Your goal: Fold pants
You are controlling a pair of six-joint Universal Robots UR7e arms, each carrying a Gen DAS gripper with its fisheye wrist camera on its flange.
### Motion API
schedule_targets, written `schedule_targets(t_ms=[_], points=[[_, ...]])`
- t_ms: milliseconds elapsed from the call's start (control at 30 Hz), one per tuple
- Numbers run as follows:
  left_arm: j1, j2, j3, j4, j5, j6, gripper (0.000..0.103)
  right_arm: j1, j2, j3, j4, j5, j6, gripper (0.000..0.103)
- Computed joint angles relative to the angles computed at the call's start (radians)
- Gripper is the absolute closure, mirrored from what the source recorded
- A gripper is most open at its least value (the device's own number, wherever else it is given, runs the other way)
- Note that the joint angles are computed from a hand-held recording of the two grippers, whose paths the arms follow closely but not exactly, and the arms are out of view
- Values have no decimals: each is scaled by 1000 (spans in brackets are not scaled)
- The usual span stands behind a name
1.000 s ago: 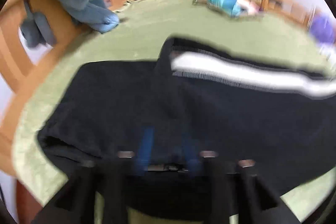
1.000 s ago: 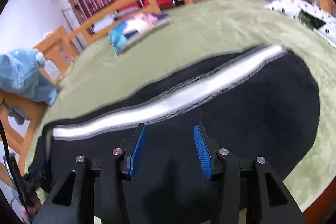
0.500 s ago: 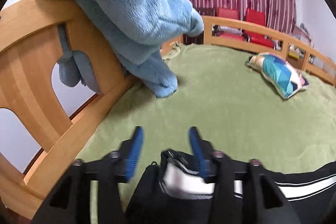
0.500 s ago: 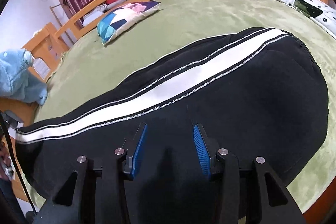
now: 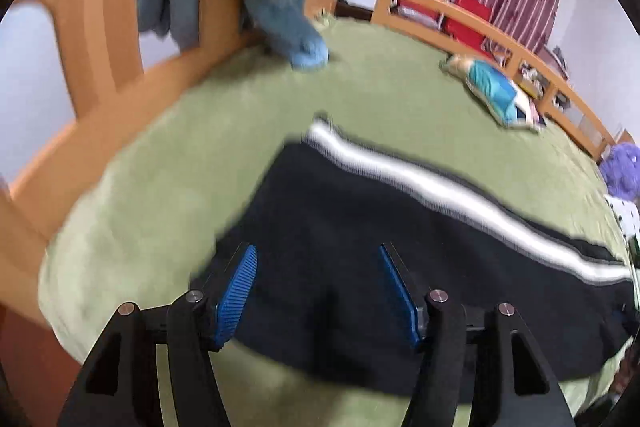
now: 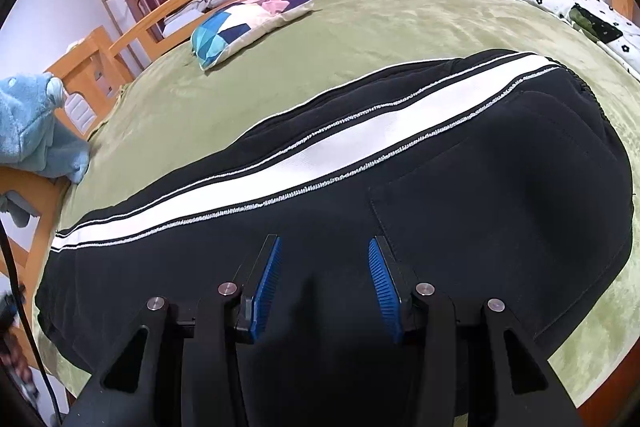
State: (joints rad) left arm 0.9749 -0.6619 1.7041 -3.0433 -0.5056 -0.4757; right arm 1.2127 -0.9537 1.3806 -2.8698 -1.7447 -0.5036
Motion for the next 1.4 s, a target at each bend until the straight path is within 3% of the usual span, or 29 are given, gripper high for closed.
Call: schedule_targets(t_ms=[167, 267, 367, 533, 600, 633, 667, 733, 800, 967, 1033, 1100, 1133, 1233, 1267, 1333, 1367, 1400], points=[[31, -4, 35, -66, -73, -50, 51, 1, 0, 5, -6, -2, -10, 57], [39, 11, 8, -57, -27, -58, 51, 0, 5, -1, -8, -14, -6, 57], [63, 5, -10, 49, -23, -184, 51, -3, 7, -9, -1, -16, 14, 57], [81, 57, -70, -3, -5, -97, 52, 2, 18, -20, -4, -36, 19, 57], [97, 57, -105, 81, -8, -150, 87, 7, 27, -26, -4, -54, 7, 57], [107, 45, -107, 101, -44, -169, 98, 8, 29, -26, -8, -61, 2, 57], [111, 25, -93, 83, -84, -182, 98, 10, 32, -26, -16, -69, -2, 57], [91, 2, -56, 2, -77, -141, 98, 12, 33, -25, -28, -73, -3, 57], [54, -30, -8, -90, -57, -67, 98, 8, 27, -17, -36, -60, 2, 57], [8, -79, 88, -128, -36, -89, 98, -3, 9, -4, -39, -23, 15, 57], [23, -73, 75, -28, -22, -153, 95, -8, -2, 3, -30, -2, 20, 57], [49, -68, 39, 157, -27, -252, 93, -12, -9, 4, -17, 15, 21, 57], [54, -68, 26, 232, -19, -295, 87, -13, -14, 5, -10, 18, 21, 57], [49, -59, 26, 267, 1, -332, 83, -16, -57, 35, -6, 34, 1, 57], [44, -57, 25, 272, 12, -331, 80, -18, -70, 43, -15, 40, -7, 56], [26, -58, 12, 370, 53, -387, 63, -28, -111, 76, -64, 64, -46, 47], [15, -58, 6, 424, 80, -427, 49, -31, -122, 84, -84, 64, -58, 41], [3, -52, 3, 435, 105, -437, 45, -41, -137, 98, -123, 62, -78, 40]])
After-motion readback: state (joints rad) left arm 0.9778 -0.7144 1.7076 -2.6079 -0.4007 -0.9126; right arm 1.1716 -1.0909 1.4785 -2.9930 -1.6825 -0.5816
